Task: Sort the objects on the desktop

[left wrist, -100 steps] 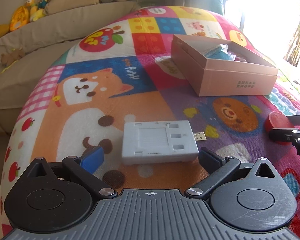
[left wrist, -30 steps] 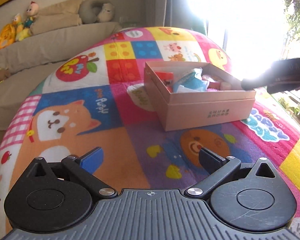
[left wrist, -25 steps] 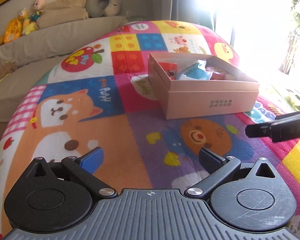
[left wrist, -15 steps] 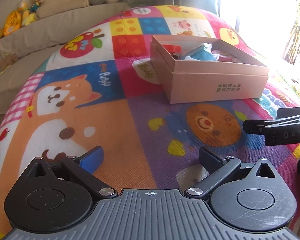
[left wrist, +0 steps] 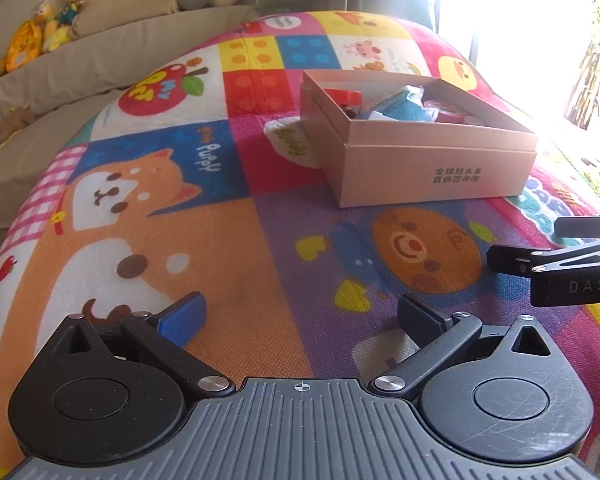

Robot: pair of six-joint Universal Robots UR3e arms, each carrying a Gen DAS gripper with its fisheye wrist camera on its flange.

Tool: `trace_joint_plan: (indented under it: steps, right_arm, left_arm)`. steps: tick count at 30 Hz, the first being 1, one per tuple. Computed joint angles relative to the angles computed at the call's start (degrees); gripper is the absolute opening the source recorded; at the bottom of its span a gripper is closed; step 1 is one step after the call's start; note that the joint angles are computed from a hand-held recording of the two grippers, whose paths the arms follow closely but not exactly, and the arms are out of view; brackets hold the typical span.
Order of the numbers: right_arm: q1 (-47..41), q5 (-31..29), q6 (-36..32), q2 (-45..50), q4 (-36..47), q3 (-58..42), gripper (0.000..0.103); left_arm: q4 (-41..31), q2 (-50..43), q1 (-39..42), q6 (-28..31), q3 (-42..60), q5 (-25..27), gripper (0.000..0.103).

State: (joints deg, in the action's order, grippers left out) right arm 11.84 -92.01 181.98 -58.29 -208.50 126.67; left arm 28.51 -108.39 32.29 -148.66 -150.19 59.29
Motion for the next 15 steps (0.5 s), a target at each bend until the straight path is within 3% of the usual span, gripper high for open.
trace_joint_plan:
  steps: [15]
  right_arm:
    - [0.0,0.0,0.1,0.0,0.0,-0.1,0.103]
  left_arm:
    - [-0.6,0.3,1.0,0.4,-0.3,-1.3,0.103]
